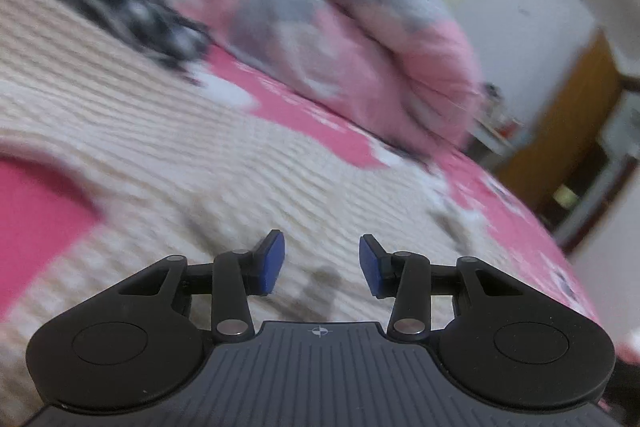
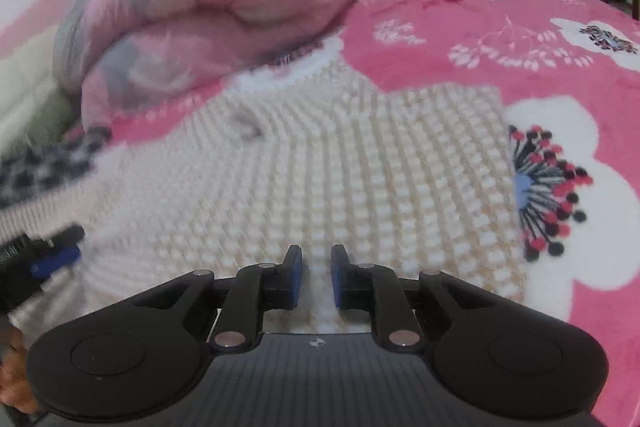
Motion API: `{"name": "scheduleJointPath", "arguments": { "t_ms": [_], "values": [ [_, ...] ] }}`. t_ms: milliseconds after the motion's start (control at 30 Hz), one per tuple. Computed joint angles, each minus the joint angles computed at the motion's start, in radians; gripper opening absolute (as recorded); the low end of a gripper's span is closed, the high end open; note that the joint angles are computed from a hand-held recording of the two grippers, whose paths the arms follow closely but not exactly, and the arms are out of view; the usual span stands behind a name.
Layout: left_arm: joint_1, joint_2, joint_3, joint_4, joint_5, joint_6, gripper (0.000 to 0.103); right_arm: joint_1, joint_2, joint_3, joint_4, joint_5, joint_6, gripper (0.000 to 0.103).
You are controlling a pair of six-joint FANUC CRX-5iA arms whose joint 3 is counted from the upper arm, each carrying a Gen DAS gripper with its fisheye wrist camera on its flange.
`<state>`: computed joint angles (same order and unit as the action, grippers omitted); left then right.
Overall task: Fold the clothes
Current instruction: 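Move both open tools over the checked cardigan body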
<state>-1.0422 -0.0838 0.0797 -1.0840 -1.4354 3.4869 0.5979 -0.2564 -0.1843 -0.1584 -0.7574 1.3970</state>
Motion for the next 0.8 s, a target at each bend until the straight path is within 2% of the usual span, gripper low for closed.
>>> {"name": "scheduleJointPath", "arguments": {
  "t_ms": [100, 200, 300, 367, 433, 533, 567, 600, 800],
  "values": [
    [0.008, -0.044, -0.052, -0.003, 0.047, 0.088, 0.041, 0.045, -0.006, -0.057, 0.104, 0.066, -0.044, 0.017],
    [-0.005, -0.016, -0.01, -0.006, 0.008, 0.017, 0.043, 0.086, -0.029, -0.139, 0.207, 0.145, -0.098, 0.017],
    [-0.029, 0.015, 0.045, -0.039, -0.019, -0.076, 0.046, 0.103, -0.047, -0.178, 0.256, 0.178, -0.132, 0.017],
    [-0.007, 0.025, 0.071, -0.023, 0.023, -0.163, 0.048, 0.096, -0.051, -0.18, 0.235, 0.184, -0.121, 0.017],
    [0.066, 0.054, 0.114, 0.051, 0.057, -0.321, 0.048, 0.086, -0.051, -0.175, 0.202, 0.189, -0.102, 0.017],
    [0.162, 0.124, 0.181, 0.123, 0.011, -0.44, 0.048, 0.069, -0.048, -0.161, 0.15, 0.187, -0.067, 0.017],
    [0.189, 0.148, 0.196, 0.14, -0.022, -0.45, 0.048, 0.063, -0.046, -0.157, 0.135, 0.185, -0.057, 0.017],
    [0.21, 0.154, 0.187, 0.152, -0.022, -0.446, 0.049, 0.058, -0.045, -0.153, 0.12, 0.183, -0.046, 0.017],
    [0.186, 0.108, 0.12, 0.111, 0.021, -0.366, 0.05, 0.03, -0.039, -0.13, 0.047, 0.169, 0.004, 0.017]
  ]
}}
